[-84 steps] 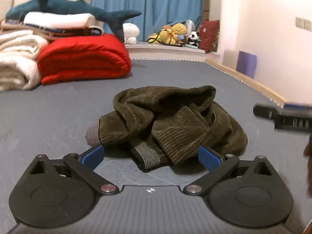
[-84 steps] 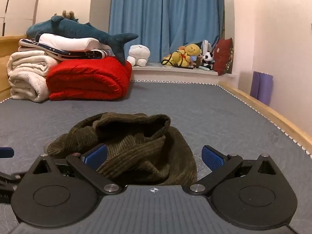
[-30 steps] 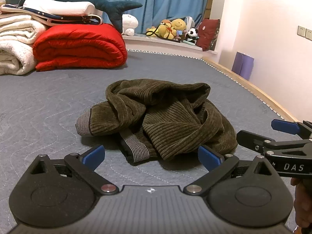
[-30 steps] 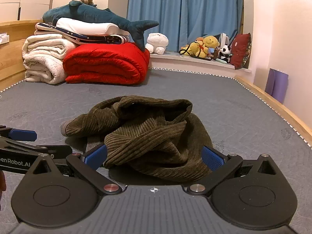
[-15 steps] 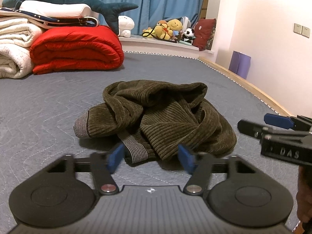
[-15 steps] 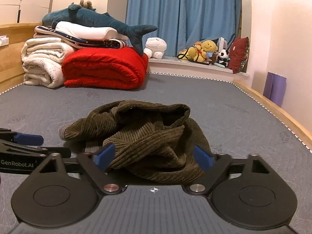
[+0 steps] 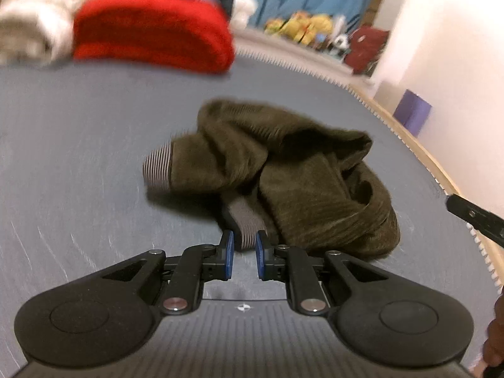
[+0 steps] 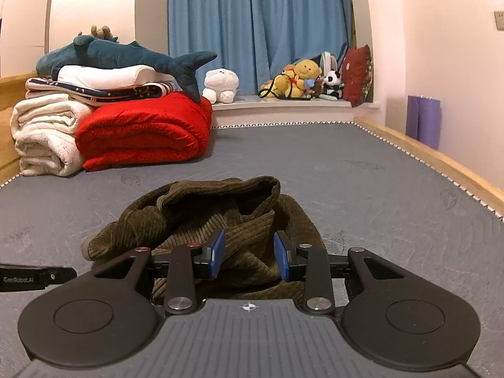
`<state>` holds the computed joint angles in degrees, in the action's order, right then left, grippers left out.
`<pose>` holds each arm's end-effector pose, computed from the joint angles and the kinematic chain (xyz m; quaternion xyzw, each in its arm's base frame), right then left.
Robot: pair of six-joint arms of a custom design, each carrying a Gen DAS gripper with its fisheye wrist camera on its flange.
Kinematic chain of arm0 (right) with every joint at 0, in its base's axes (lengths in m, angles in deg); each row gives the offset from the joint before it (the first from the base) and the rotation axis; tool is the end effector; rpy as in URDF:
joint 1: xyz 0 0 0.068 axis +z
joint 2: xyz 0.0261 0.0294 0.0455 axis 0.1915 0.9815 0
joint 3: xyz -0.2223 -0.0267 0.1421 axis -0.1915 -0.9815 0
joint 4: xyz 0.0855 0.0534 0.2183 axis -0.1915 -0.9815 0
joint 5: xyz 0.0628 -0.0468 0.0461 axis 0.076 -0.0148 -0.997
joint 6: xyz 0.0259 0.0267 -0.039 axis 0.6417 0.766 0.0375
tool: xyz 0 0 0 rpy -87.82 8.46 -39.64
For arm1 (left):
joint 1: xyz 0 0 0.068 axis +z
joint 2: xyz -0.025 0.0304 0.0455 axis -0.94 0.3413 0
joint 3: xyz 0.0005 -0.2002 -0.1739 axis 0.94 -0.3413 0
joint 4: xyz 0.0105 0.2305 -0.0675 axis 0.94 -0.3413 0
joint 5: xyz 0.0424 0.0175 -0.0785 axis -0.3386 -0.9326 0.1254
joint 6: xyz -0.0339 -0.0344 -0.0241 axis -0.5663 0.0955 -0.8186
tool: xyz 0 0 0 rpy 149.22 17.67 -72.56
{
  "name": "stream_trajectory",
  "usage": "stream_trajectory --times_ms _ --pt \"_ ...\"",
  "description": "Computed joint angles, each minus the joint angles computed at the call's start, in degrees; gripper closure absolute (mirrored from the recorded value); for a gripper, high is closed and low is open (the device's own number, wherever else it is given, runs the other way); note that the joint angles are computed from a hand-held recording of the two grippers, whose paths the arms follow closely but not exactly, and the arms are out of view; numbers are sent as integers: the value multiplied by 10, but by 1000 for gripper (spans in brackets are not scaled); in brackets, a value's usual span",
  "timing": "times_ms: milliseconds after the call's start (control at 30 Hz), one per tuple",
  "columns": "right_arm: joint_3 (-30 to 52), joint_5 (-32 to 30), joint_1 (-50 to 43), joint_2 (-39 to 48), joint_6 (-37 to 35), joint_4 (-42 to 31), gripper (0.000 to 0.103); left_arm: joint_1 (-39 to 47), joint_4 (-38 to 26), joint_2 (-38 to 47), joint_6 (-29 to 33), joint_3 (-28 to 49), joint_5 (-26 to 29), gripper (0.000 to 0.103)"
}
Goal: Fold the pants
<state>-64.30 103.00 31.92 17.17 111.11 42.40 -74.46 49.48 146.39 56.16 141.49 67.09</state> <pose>0.1653 0.0375 0.2146 0.2561 0.8035 -0.0842 0.5307 0.3546 -0.0467 0.1937 0.2162 0.8875 -0.2467 0.3236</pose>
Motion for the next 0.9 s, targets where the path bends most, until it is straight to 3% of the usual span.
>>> stream_trajectory --times_ms 100,167,233,300,467,533,600,667,733,767,800,900 --pt "5 -34 -29 -12 14 -12 64 -1 -136 95 -2 138 3 87" --pt "9 -58 -41 -17 27 -19 63 -6 -140 139 -9 183 4 87" --pt "10 -76 -50 -24 30 -21 59 -8 -121 186 -42 219 14 86" --pt "11 -82 -51 -32 30 -24 56 -7 -104 232 -91 252 45 73" --pt "13 -83 -49 -46 27 -31 52 -26 -64 314 -182 308 58 55" --pt "16 -85 -51 -50 25 -37 51 -39 -33 326 -199 306 52 44" --pt "18 -90 -58 -54 25 -41 50 -51 27 317 -196 272 47 23" --pt "19 -93 -65 -57 22 -42 49 -72 66 302 -169 240 13 20" --pt "19 -93 -71 -56 18 -42 49 -90 100 284 -132 206 -35 30" --pt "19 -94 -75 -55 17 -43 48 -98 118 274 -113 188 -69 52" --pt "19 -95 -77 -54 16 -43 48 -105 129 266 -94 176 -95 57" --pt "22 -93 -82 -51 18 -50 48 -100 168 215 -74 119 -95 75"
